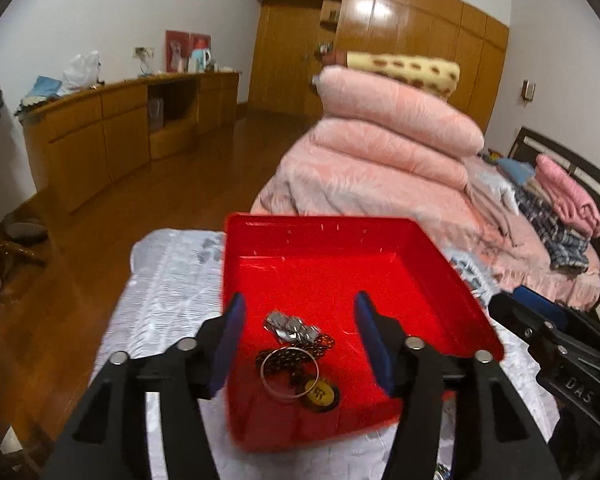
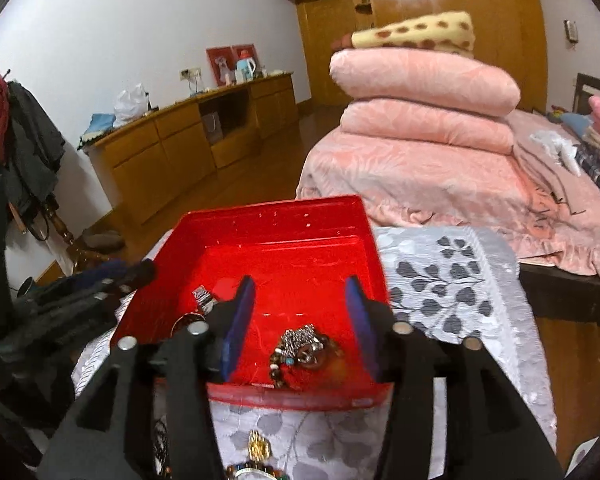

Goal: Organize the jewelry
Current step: 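Open the left tool over the red tin while the right tool releases the chain pendant there, then move both tools back over the remaining jewelry on the bed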

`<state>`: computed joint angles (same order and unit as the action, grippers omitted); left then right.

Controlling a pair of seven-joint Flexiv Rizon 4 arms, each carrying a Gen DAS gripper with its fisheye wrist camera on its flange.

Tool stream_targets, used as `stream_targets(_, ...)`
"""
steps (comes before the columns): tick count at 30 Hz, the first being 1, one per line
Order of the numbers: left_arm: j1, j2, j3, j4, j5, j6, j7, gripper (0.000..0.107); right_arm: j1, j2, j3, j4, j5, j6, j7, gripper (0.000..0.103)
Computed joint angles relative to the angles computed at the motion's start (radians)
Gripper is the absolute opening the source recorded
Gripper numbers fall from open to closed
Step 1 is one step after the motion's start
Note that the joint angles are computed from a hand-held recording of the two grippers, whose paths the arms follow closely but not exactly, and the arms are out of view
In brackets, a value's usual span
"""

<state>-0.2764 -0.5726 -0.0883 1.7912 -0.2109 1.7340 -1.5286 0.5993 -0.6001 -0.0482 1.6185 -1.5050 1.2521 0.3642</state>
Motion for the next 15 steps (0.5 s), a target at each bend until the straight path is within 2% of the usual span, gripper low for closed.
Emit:
stream_targets(2, 0.020, 0.035, -0.014, 0.058, 0.007, 0.048, -0.014, 0.076, 0.011, 0.038, -0.004, 0.042, -0.063, -0.025, 0.063, 0.063)
stream_targets(6, 0.036, 0.091, -0.014, 0.157, 0.020, 0.125, -0.037, 0.086, 0.001, 0.094, 0.041, 0.116, -0.158, -0.093, 0.147, 0.077)
stream_targets(8, 0.008, 0.112, 0.025, 0.203, 0.018, 0.158, -0.037, 0.092, -0.006, 0.116, 0.072, 0.157, -0.180, -0.127, 0.171, 0.086)
stream_targets(10, -0.052, 0.126, 0.090, 0.249, -0.014, 0.202, -0.036, 0.094, -0.011, 0.131, 0.098, 0.187, -0.185, -0.156, 0.179, 0.088)
stream_targets(15, -0.043, 0.155, 0.081, 0.336, -0.028, 0.234, -0.021, 0.096, -0.026, 0.126, 0.141, 0.225, -0.163, -0.133, 0.166, 0.094)
